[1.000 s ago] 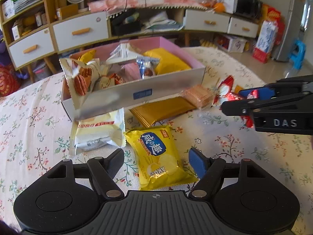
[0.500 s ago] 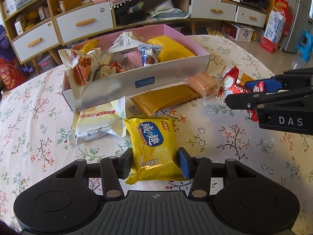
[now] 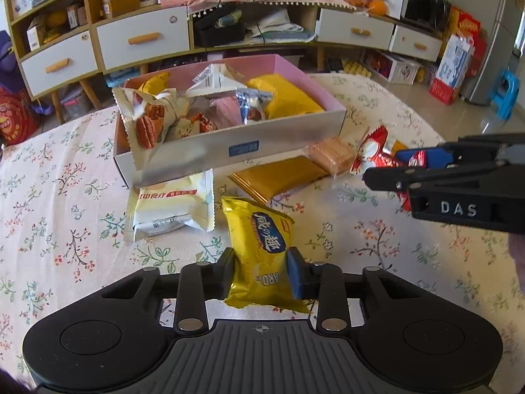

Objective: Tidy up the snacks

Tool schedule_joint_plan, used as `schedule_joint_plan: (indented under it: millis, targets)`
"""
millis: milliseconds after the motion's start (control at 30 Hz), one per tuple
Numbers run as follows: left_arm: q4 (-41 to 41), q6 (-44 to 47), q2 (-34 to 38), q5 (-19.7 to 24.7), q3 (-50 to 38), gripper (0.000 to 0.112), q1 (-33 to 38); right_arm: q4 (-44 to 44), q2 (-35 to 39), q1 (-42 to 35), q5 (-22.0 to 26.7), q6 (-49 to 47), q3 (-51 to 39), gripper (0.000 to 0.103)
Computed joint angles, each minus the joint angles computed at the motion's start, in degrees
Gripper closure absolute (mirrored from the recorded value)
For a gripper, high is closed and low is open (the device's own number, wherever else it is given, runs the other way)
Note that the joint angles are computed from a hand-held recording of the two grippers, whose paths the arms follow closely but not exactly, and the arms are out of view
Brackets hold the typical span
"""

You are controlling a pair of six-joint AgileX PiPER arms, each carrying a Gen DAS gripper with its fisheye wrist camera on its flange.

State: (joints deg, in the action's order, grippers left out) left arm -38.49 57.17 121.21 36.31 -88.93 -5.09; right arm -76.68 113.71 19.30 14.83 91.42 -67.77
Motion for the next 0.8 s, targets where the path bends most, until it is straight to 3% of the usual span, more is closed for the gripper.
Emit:
schedule_joint_plan:
  millis: [167, 800]
  targets:
    - [-1.22, 0.46, -0.26, 1.26, -0.59, 0.089, 0.77, -2.09, -0.66, -0.16, -0.33, 2.79, 0.48, 0.065]
    - [-8.05, 5.08, -2.80, 2.04, 0.32, 0.089, 2.63, -5.47, -2.09, -0.40, -0.95, 7.61, 1.09, 0.065]
